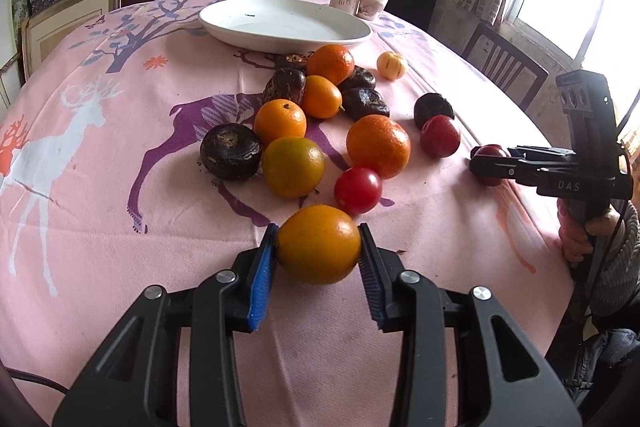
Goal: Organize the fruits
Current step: 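Carry both fruits to the white plate and open both tools to release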
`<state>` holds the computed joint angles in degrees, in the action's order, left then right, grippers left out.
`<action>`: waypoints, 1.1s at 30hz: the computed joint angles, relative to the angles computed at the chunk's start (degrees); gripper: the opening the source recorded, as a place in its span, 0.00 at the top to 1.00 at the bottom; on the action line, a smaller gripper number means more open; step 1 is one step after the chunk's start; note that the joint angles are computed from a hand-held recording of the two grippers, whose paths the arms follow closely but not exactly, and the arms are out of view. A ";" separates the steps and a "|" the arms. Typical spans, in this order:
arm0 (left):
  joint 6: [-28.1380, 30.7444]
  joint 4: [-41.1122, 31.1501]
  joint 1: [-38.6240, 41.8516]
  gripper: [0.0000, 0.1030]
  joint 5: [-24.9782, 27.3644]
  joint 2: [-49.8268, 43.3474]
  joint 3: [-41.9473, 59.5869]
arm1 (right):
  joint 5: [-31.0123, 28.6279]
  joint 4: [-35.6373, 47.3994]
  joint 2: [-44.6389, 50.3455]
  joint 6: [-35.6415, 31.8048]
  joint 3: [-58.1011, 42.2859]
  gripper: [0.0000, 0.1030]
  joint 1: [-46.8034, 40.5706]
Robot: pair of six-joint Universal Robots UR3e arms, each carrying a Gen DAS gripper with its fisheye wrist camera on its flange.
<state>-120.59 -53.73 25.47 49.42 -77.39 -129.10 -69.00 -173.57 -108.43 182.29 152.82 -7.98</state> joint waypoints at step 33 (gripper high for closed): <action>-39.90 30.15 -17.61 0.15 5.64 -40.62 42.27 | -8.57 -12.46 34.00 12.64 -36.32 0.27 1.77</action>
